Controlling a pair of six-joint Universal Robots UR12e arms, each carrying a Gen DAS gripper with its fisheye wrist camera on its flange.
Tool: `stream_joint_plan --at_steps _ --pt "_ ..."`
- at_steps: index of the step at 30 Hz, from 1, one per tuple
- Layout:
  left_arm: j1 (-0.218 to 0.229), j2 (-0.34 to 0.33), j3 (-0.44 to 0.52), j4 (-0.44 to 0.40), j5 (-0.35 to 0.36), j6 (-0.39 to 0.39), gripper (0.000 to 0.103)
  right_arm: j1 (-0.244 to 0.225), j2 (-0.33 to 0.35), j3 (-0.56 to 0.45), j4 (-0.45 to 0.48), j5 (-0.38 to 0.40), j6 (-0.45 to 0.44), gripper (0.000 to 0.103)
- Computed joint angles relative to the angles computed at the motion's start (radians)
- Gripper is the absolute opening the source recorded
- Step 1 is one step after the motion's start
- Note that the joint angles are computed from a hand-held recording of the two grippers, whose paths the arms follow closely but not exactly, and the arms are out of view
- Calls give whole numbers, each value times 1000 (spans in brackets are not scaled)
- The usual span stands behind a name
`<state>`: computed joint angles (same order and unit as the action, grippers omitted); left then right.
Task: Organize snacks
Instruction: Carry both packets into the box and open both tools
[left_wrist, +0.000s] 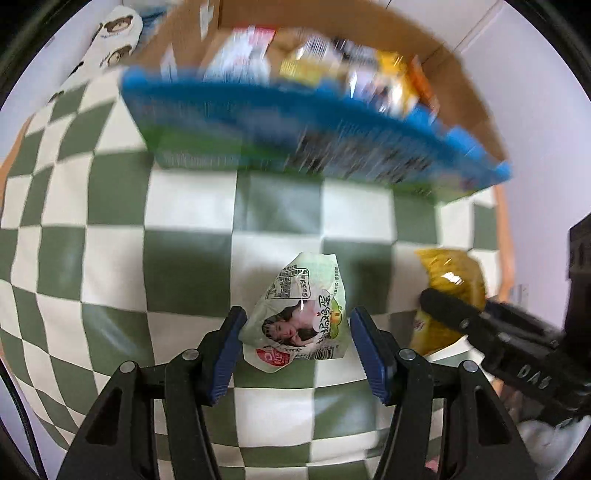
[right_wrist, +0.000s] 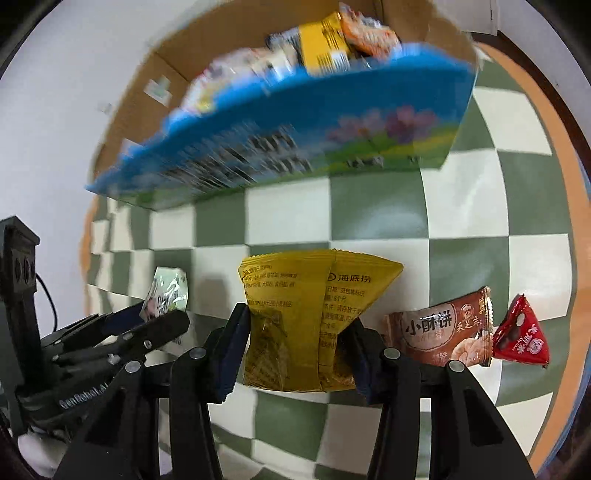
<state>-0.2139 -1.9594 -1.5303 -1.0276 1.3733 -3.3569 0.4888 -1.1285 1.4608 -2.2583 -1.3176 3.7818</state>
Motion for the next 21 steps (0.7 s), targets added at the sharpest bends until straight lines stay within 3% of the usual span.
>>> stream_joint_plan --at_steps 4,8,11,17,21 --pt "15 13 52 29 -43 10 56 2 -18 -26 -61 -3 16 52" --pt "22 -36 170 16 -93 17 56 -11 -27 -71 -109 -10 13 52" --pt "13 -99 269 9 -76 21 56 -15 9 -153 -103 -49 -20 52" --pt "23 -256 530 -156 -49 19 56 -38 108 -319 4 -133 -94 52" --pt "36 -373 702 -305 -42 16 56 -57 178 -400 85 -128 -103 52"
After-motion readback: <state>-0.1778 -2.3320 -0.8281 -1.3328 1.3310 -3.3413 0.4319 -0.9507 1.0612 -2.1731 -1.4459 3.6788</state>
